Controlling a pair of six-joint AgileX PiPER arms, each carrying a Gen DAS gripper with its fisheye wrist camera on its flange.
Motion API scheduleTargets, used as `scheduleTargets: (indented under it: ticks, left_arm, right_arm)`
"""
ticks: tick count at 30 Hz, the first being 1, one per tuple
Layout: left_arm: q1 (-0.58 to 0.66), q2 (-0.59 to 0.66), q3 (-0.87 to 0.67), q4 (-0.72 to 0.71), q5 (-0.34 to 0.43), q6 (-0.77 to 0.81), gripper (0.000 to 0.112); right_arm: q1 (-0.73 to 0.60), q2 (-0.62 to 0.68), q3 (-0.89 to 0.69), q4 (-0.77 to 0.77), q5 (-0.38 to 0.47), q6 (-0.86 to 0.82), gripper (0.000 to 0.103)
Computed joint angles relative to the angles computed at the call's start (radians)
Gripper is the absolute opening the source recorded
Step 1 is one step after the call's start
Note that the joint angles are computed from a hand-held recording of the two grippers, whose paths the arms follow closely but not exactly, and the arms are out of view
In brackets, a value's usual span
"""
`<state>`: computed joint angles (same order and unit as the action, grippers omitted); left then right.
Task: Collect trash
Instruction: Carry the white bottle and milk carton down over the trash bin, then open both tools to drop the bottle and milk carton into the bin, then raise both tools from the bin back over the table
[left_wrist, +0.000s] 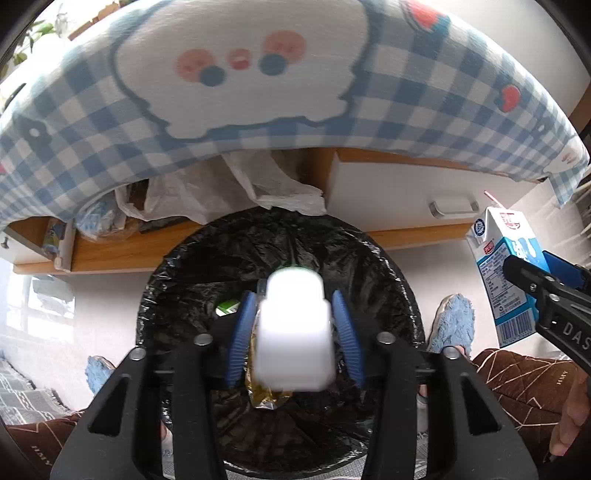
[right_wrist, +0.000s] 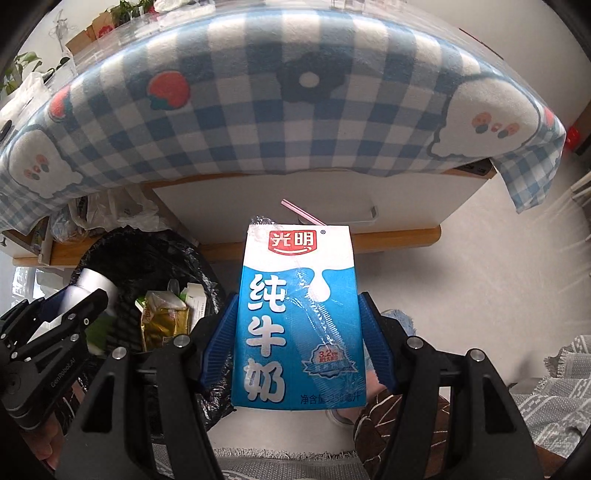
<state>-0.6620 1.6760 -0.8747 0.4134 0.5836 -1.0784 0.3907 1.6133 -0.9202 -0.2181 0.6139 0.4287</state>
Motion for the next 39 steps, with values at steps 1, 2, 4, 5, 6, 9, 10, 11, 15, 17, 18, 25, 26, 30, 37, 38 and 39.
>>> scheduleTargets:
  ticks: [1, 2, 4, 5, 6, 9, 10, 11, 15, 17, 18, 25, 26, 30, 37, 38, 39]
  left_arm:
    - [0.004, -0.007, 0.007, 0.009, 0.0, -0.008, 0.054]
    - [0.007, -0.017, 0.014, 0.022, 0.006, -0.022, 0.065]
    - [0.014, -0.051, 0.033, 0.044, 0.018, -0.049, 0.073]
    - [0.023, -0.07, 0.044, 0.039, 0.02, -0.045, 0.074]
    - [0.03, -0.091, 0.054, 0.041, 0.024, -0.044, 0.075]
    - [0.038, -0.148, 0.079, 0.084, 0.058, -0.064, 0.088]
    - [0.043, -0.171, 0.09, 0.091, 0.064, -0.063, 0.091]
    - [0.051, -0.195, 0.103, 0.096, 0.068, -0.06, 0.094]
    - [0.112, -0.284, 0.156, 0.068, 0.07, 0.01, 0.097]
    - [0.148, -0.315, 0.176, 0.056, 0.07, 0.046, 0.097]
    - [0.17, -0.329, 0.186, 0.051, 0.067, 0.061, 0.097]
    - [0.268, -0.405, 0.25, 0.056, 0.063, 0.145, 0.097]
    - [0.287, -0.416, 0.26, 0.054, 0.058, 0.161, 0.097]
    - [0.383, -0.44, 0.304, 0.013, 0.016, 0.259, 0.097]
    - [0.488, -0.462, 0.376, -0.012, -0.069, 0.344, 0.097]
    - [0.495, -0.464, 0.383, -0.006, -0.074, 0.348, 0.097]
    - [0.504, -0.466, 0.389, -0.004, -0.079, 0.353, 0.097]
  right_arm:
    - [0.01, -0.004, -0.003, -0.002, 0.004, 0.004, 0.061]
    - [0.02, -0.008, -0.01, -0.006, 0.011, 0.01, 0.061]
    - [0.041, -0.024, -0.018, -0.002, 0.021, 0.017, 0.061]
    - [0.053, -0.031, -0.023, 0.005, 0.02, 0.015, 0.061]
    - [0.066, -0.038, -0.031, 0.002, 0.026, 0.02, 0.061]
    - [0.105, -0.05, -0.048, 0.006, 0.037, 0.041, 0.061]
    - [0.117, -0.054, -0.051, 0.013, 0.036, 0.047, 0.061]
    - [0.133, -0.057, -0.055, 0.012, 0.037, 0.059, 0.061]
    - [0.205, -0.054, -0.084, -0.009, 0.043, 0.104, 0.061]
    - [0.239, -0.042, -0.103, -0.012, 0.049, 0.128, 0.061]
    - [0.258, -0.032, -0.112, -0.019, 0.052, 0.144, 0.061]
    - [0.369, 0.043, -0.181, -0.056, 0.074, 0.219, 0.061]
    - [0.382, 0.055, -0.186, -0.062, 0.073, 0.234, 0.061]
    - [0.421, 0.121, -0.213, -0.078, 0.065, 0.276, 0.061]
    - [0.467, 0.209, -0.242, -0.09, 0.055, 0.337, 0.061]
    - [0.472, 0.222, -0.25, -0.089, 0.057, 0.338, 0.061]
    - [0.477, 0.235, -0.258, -0.089, 0.059, 0.339, 0.061]
